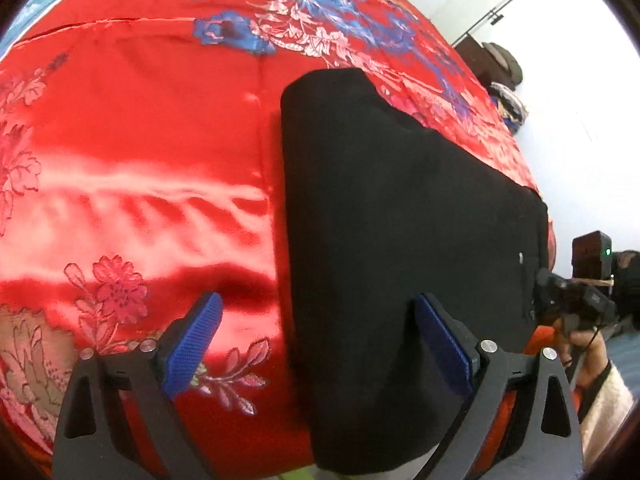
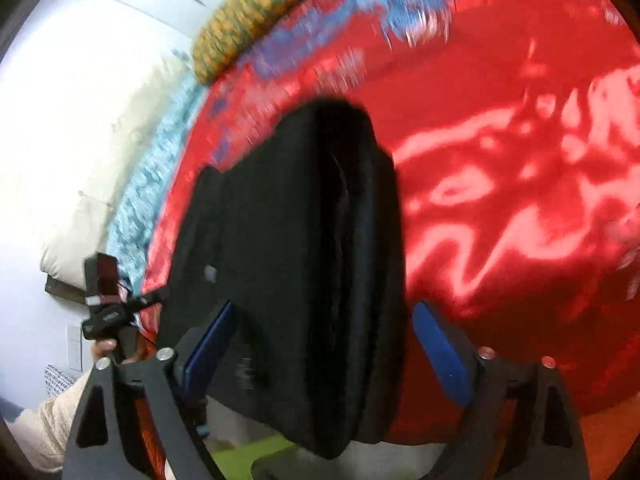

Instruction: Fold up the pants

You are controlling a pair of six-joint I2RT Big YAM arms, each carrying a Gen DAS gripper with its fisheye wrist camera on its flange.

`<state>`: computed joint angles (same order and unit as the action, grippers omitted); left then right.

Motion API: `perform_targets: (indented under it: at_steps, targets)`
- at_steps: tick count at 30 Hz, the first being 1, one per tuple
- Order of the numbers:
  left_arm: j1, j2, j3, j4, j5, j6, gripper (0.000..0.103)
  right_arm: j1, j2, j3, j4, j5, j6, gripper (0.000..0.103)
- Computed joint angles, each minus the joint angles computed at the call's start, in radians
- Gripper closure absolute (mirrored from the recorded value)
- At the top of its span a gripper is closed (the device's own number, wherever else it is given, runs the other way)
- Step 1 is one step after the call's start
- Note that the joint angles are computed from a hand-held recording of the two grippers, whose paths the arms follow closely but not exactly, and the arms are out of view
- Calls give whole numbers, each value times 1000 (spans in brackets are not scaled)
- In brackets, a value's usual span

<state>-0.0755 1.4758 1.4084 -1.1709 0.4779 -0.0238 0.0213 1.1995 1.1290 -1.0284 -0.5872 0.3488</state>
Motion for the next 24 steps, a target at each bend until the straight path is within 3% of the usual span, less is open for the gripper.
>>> perform_targets:
  at_steps: [4, 10, 14, 24]
  targets:
    - [-19, 2, 13, -3, -62, 10, 3, 10, -3, -7, 26, -15, 4, 15]
    - [-56, -39, -8, 37, -200, 15, 2, 59, -14, -6, 25, 67, -31, 12]
    - [-75, -61, -16, 52, -270, 40, 2, 58, -6, -4, 27, 70, -43, 11]
    - [-82, -62, -9, 47, -293, 57, 3, 51, -5, -17, 47, 58, -46, 7]
